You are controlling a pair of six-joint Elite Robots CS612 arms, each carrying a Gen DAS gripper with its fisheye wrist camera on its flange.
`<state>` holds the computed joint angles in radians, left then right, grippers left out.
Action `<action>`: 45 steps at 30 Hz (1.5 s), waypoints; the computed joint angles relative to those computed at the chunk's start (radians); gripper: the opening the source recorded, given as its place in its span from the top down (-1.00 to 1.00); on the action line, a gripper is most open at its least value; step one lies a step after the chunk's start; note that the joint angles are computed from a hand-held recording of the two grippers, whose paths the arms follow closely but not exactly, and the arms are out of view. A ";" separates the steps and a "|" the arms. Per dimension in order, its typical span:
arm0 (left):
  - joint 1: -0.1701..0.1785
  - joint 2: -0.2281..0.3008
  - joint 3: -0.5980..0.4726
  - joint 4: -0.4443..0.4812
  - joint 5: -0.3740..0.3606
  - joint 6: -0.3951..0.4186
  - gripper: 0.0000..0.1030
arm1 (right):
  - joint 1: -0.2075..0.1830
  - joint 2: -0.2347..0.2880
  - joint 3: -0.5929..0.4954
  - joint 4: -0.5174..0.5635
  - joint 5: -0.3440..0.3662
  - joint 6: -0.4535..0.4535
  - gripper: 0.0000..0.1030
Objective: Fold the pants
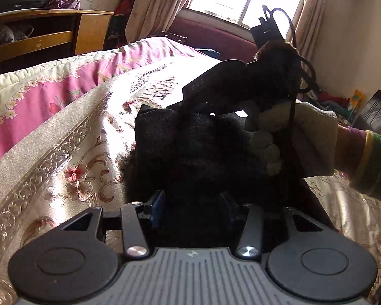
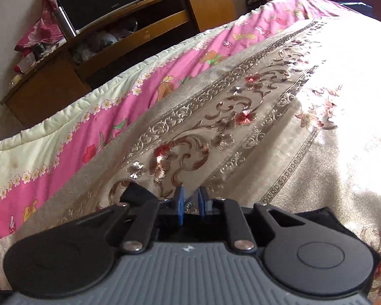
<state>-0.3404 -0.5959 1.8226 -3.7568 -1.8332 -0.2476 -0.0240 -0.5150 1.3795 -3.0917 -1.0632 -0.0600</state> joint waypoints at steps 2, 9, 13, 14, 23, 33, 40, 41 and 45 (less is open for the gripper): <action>0.006 0.003 -0.003 -0.013 -0.016 -0.016 -0.14 | -0.015 -0.021 0.041 -0.069 0.038 0.027 0.71; 0.006 0.002 -0.010 0.031 -0.017 0.017 -0.16 | -0.045 -0.109 0.240 -0.213 -0.082 -0.036 0.48; 0.010 0.003 -0.014 0.042 -0.031 -0.005 -0.17 | -0.098 -0.105 0.280 -0.235 -0.046 0.141 1.00; 0.011 -0.001 -0.014 0.047 -0.031 -0.007 -0.17 | -0.106 -0.107 0.291 -0.267 -0.030 0.186 0.78; 0.048 -0.008 -0.040 0.104 -0.113 -0.045 -0.18 | -0.163 -0.112 0.394 -0.370 0.074 0.407 0.06; 0.060 -0.030 -0.049 0.234 -0.076 0.023 -0.30 | -0.169 -0.057 0.350 -0.353 0.246 0.427 -0.43; 0.047 -0.002 -0.093 0.292 -0.163 -0.002 -0.43 | -0.183 -0.034 0.336 -0.380 0.319 0.524 0.44; 0.039 -0.007 -0.088 0.297 -0.147 0.022 -0.44 | -0.193 -0.028 0.336 -0.404 0.356 0.558 0.53; 0.013 -0.024 -0.081 0.332 -0.150 0.057 -0.45 | -0.222 -0.047 0.383 -0.418 0.388 0.515 0.55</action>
<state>-0.3270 -0.6197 1.7421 -3.4243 -1.9830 -0.1907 -0.2458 -0.5622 1.7623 -3.5100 -0.6748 0.4550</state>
